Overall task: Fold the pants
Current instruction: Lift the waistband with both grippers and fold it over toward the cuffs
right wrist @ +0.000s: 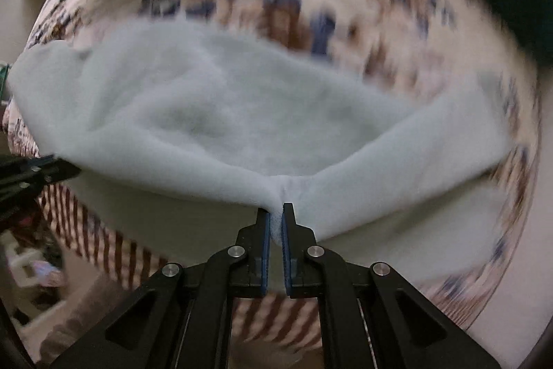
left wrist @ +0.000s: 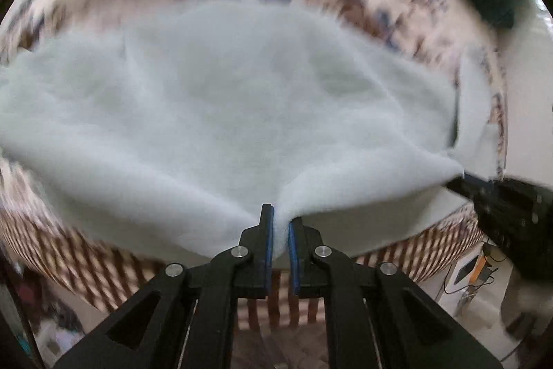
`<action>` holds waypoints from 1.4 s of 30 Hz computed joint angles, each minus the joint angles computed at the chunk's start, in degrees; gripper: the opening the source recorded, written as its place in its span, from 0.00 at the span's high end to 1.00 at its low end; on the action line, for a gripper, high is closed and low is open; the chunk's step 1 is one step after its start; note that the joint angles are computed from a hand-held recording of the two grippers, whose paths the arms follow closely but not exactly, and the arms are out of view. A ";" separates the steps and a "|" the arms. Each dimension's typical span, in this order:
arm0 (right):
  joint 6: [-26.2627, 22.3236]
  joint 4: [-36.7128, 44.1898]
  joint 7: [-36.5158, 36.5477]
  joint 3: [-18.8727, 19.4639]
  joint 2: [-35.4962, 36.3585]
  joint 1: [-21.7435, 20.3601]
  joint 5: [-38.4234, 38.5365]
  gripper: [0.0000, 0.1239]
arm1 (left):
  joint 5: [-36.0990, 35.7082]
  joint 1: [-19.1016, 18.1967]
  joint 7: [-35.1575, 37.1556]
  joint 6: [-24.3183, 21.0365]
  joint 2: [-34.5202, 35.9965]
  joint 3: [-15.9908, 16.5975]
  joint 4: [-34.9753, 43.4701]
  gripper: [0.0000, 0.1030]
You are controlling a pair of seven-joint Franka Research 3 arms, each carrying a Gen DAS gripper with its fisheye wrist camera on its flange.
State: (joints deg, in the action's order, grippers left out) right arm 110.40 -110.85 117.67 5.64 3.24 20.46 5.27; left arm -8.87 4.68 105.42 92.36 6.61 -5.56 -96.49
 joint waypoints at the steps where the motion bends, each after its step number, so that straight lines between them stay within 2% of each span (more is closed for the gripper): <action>1: 0.82 -2.65 0.83 0.33 -0.96 0.33 0.78 0.95 | 0.92 -0.12 -0.46 0.64 -0.57 0.01 -2.74 0.95; 5: 4.22 -9.80 2.95 1.60 -1.60 1.76 2.11 0.94 | 3.38 -1.02 -1.08 5.17 -1.21 -0.33 -9.48 0.95; 8: 6.23 -11.15 4.21 1.52 0.06 2.17 1.89 0.94 | 5.01 -1.81 -1.59 7.24 -0.07 -0.69 -10.97 0.94; 11: 5.63 -10.65 5.78 1.12 1.33 2.18 2.50 0.91 | 5.59 -2.15 -3.38 6.39 0.86 -0.79 -9.26 0.89; 14: 3.69 -9.64 5.97 0.94 0.91 2.12 2.71 0.82 | 5.74 -2.24 -4.33 3.78 -0.05 -0.90 -7.46 0.82; 15: 2.97 -8.93 5.92 0.92 0.88 2.11 2.57 0.64 | 7.33 -2.72 -4.11 3.46 -0.70 -1.19 -7.09 0.74; 16: 2.50 -8.73 5.95 0.93 0.29 2.11 2.65 0.34 | 7.57 -3.04 -4.05 3.00 -0.87 -1.35 -6.39 0.60; 17: 2.18 -8.72 6.00 0.91 -0.82 2.00 3.48 0.24 | 7.46 -3.13 -3.98 3.01 -1.36 -1.32 -6.31 0.50; 18: 2.29 -9.09 6.25 0.88 -1.99 1.87 3.84 0.22 | 7.69 -3.28 -4.02 3.29 -1.87 -1.32 -6.26 0.27; 19: 1.81 -9.16 6.75 0.90 -3.14 1.77 3.41 0.22 | 8.01 -3.42 -3.83 3.87 -2.46 -1.30 -6.27 0.15; 24: -0.61 -9.92 12.11 0.31 -8.50 -0.36 0.09 0.22 | 12.05 -4.17 -7.68 8.42 -5.58 -0.96 -7.88 0.14; 30: -2.36 -9.65 19.32 -1.30 -10.14 -5.79 -7.62 0.22 | 16.12 -5.06 -12.97 12.71 -0.55 -1.19 -2.53 0.14; 34: -0.74 -7.27 21.04 -3.65 -6.45 -9.85 -13.25 0.22 | 18.91 -5.61 -15.13 14.19 6.59 -1.32 4.99 0.14; 37: 2.35 -6.05 22.85 -5.58 -2.26 -12.04 -15.86 0.22 | 19.93 -5.83 -16.31 14.24 8.21 -1.44 6.06 0.14; 42: 5.78 -0.19 24.01 -8.50 7.77 -14.12 -15.65 0.22 | 20.61 -6.41 -17.42 13.52 10.16 -1.84 7.39 0.14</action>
